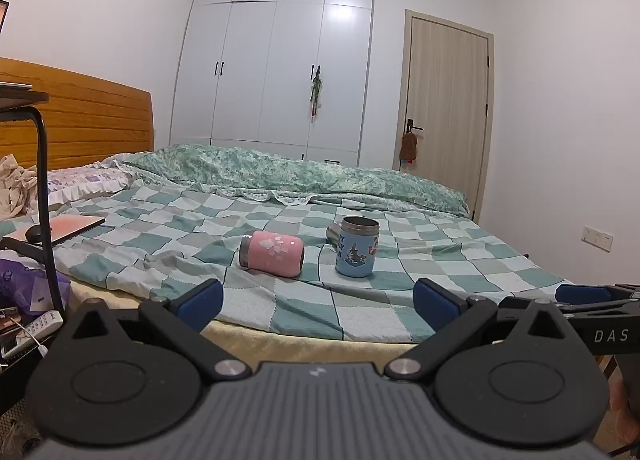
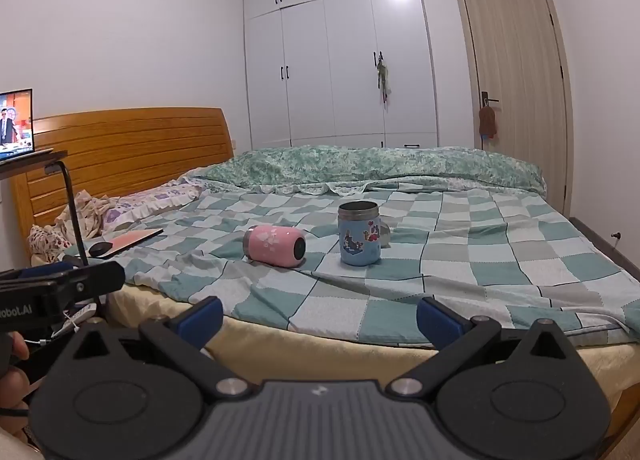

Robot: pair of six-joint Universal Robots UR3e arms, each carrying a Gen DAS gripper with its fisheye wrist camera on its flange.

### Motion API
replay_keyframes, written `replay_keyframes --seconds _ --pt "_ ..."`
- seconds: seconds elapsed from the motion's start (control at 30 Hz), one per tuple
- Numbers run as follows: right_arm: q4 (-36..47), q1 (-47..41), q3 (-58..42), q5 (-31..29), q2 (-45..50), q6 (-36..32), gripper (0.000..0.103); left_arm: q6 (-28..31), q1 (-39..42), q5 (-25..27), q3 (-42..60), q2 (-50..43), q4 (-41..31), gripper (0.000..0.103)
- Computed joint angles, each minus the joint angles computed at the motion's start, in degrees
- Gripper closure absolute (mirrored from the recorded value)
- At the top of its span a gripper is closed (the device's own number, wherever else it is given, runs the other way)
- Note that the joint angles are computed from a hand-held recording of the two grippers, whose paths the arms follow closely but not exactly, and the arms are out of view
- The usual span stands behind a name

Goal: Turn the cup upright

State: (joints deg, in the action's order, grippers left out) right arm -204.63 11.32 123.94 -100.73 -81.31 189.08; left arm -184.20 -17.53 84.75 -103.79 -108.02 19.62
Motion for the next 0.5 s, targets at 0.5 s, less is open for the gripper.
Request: replay_keyframes --seconds 0.5 --pt "-2.16 -0.58 0.76 0.28 0.55 -0.19 0.000 0.14 0.24 -0.30 -0.34 -1.06 1.59 0.000"
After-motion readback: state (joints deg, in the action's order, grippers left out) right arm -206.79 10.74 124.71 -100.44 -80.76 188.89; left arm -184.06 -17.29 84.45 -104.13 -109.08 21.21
